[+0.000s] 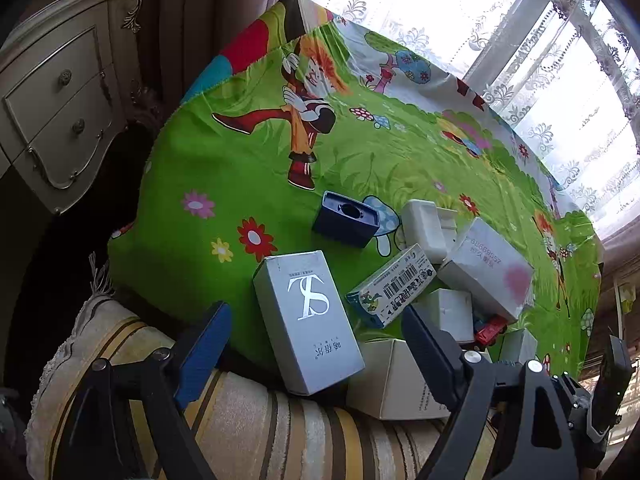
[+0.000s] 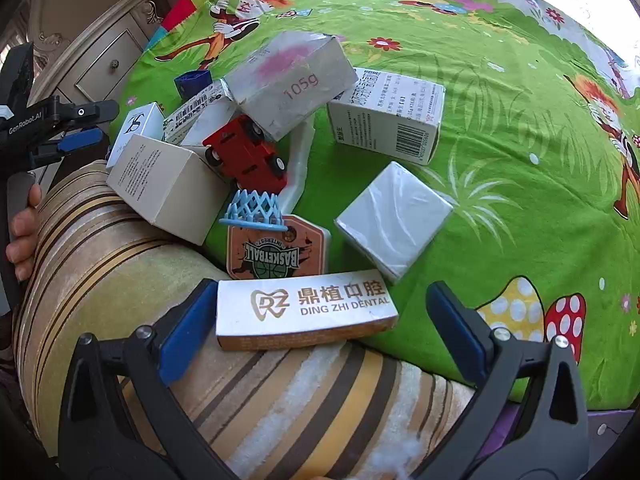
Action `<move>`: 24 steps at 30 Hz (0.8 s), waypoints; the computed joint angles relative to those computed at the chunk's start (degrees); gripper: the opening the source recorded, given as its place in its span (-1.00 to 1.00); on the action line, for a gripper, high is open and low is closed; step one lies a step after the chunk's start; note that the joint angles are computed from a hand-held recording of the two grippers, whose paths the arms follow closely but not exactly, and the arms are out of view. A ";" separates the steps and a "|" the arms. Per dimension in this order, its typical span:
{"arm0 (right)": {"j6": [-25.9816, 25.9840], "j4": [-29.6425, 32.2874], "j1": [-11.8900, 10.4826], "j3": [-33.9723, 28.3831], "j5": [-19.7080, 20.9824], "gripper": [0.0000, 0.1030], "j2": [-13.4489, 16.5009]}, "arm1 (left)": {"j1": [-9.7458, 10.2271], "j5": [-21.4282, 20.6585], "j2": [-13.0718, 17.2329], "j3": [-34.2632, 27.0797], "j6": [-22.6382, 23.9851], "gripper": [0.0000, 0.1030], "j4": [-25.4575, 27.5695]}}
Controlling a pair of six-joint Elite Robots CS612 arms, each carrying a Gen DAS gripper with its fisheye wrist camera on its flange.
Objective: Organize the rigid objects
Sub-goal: 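Grasp the white TS box with the left tool while the right tool grasps the DING ZHI DENTAL box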
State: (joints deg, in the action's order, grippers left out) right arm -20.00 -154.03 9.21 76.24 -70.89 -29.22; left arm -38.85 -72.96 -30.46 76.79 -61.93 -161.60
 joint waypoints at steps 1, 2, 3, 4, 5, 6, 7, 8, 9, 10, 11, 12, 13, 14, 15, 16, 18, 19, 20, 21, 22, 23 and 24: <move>-0.08 0.15 0.02 -0.16 -0.10 1.00 0.09 | 0.07 -0.14 0.24 -0.54 -0.08 0.69 1.08; -0.17 0.23 0.03 -0.27 -0.17 0.99 0.16 | 0.08 -0.08 0.41 -0.84 -0.12 0.69 1.65; -0.25 0.27 0.05 -0.32 -0.26 0.99 0.19 | 0.07 0.12 0.58 -1.16 -0.01 0.69 2.28; -0.32 0.39 0.11 -0.34 -0.55 0.98 0.20 | 0.06 0.20 0.76 -1.54 0.23 0.68 2.93; -0.34 0.54 0.21 -0.42 -1.09 0.93 0.24 | 0.08 0.09 0.93 -1.80 0.52 0.63 3.31; -0.36 0.57 0.36 -0.51 -1.58 0.90 0.31 | 0.04 0.12 1.07 -1.98 0.87 0.56 3.51; -0.41 0.50 0.44 -0.50 -1.83 0.85 0.37 | -0.04 0.36 1.17 -2.15 1.15 0.52 3.96; -0.44 0.39 0.49 -0.48 -1.97 0.81 0.42 | -0.10 0.52 1.28 -2.34 1.29 0.43 4.47; -0.47 0.18 0.50 -0.36 -1.99 0.79 0.42 | -0.09 0.42 1.46 -2.61 1.41 0.30 4.96; -0.50 -0.06 0.49 -0.23 -1.94 0.74 0.41 | 0.00 0.08 1.75 -3.03 1.52 0.23 5.43; -0.49 -0.47 0.49 -0.05 -1.92 0.69 0.37 | 0.07 -0.30 1.95 -3.17 1.62 0.11 5.44; -0.53 -0.85 0.48 0.16 -1.86 0.66 0.31 | 0.13 -0.76 2.13 -3.15 1.74 0.06 5.07; -0.54 -1.27 0.47 0.33 -1.84 0.63 0.31 | 0.13 -0.83 2.24 -2.96 1.65 0.06 4.39; -0.38 -1.78 0.46 0.58 -1.86 0.63 0.27 | 0.08 -0.62 2.31 -2.73 1.44 0.04 3.78; -0.28 -2.33 0.43 0.87 -1.86 0.63 0.21 | 0.01 -0.28 2.37 -2.55 1.13 0.02 3.29; -0.28 -2.69 0.42 1.05 -1.92 0.63 0.18 | -0.11 0.20 2.39 -2.34 0.61 0.01 2.90; -0.16 -3.22 0.49 1.32 -2.09 0.62 0.12 | -0.36 1.22 2.45 -2.37 0.60 0.00 2.88; -0.11 -3.31 0.47 1.31 -2.05 0.62 0.14 | -0.42 1.58 2.46 -2.49 0.83 -0.02 3.08; -0.01 -3.36 0.44 1.30 -1.97 0.62 0.16 | -0.43 1.73 2.46 -2.48 0.84 -0.02 3.00; 0.02 -3.57 0.45 1.35 -1.99 0.62 0.16 | -0.39 1.78 2.43 -2.35 0.59 -0.05 2.67; 0.03 -3.81 0.47 1.36 -2.03 0.62 0.18 | -0.40 2.08 2.33 -2.10 0.25 -0.06 2.33; 0.10 -4.09 0.47 1.57 -2.09 0.62 0.09 | -0.46 2.45 2.22 -1.87 0.13 -0.06 1.96; 0.10 -4.46 0.50 1.75 -2.36 0.62 0.00 | -0.53 2.80 2.13 -1.70 0.16 -0.07 1.67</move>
